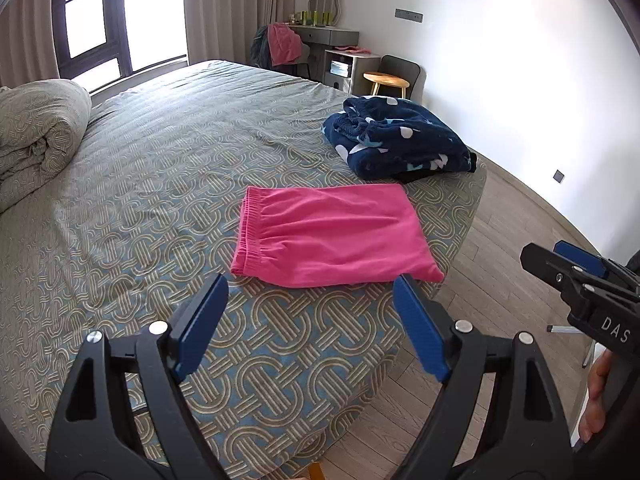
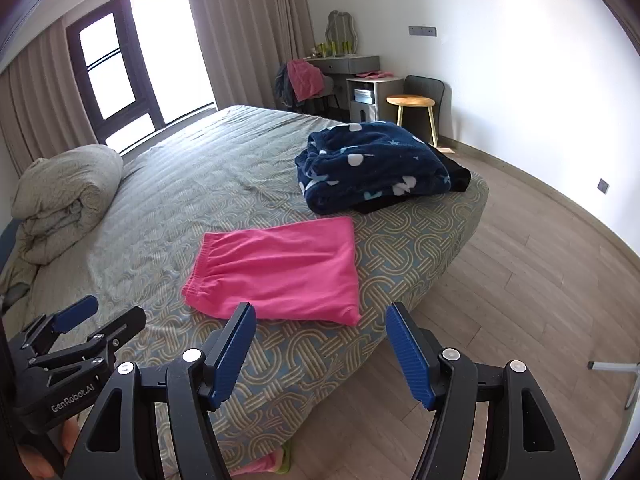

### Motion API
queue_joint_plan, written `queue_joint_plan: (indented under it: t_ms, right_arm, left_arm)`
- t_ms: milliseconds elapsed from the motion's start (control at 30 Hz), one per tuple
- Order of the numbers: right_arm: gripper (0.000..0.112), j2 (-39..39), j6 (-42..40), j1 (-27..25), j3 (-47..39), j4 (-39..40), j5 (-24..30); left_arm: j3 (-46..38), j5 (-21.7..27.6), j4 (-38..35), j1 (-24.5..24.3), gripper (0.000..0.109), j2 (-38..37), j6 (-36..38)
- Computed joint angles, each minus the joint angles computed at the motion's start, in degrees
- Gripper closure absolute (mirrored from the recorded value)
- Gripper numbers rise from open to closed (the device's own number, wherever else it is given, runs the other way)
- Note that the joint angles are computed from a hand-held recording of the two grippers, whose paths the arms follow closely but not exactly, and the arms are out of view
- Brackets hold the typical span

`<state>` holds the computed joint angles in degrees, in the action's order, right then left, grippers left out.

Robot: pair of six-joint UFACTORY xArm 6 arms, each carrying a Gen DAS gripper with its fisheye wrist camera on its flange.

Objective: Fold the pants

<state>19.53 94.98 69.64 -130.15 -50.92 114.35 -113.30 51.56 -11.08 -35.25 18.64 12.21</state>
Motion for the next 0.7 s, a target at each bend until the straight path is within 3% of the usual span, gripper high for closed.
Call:
queue_joint_plan:
  t_ms: [467,700]
  right_arm:
    - [0.043,2.6,-2.6,-1.0,-3.5,1.4,0.2]
    - [0.043,1.2,-1.4,-1.4,-1.0,2.8,-1.1]
  left_arm:
    - [1.9,-0.9,-0.9,0.4,0.024,-1.0,1.0]
    - [2.0,-0.6,-1.3,0.5,0.024,-1.0,1.4]
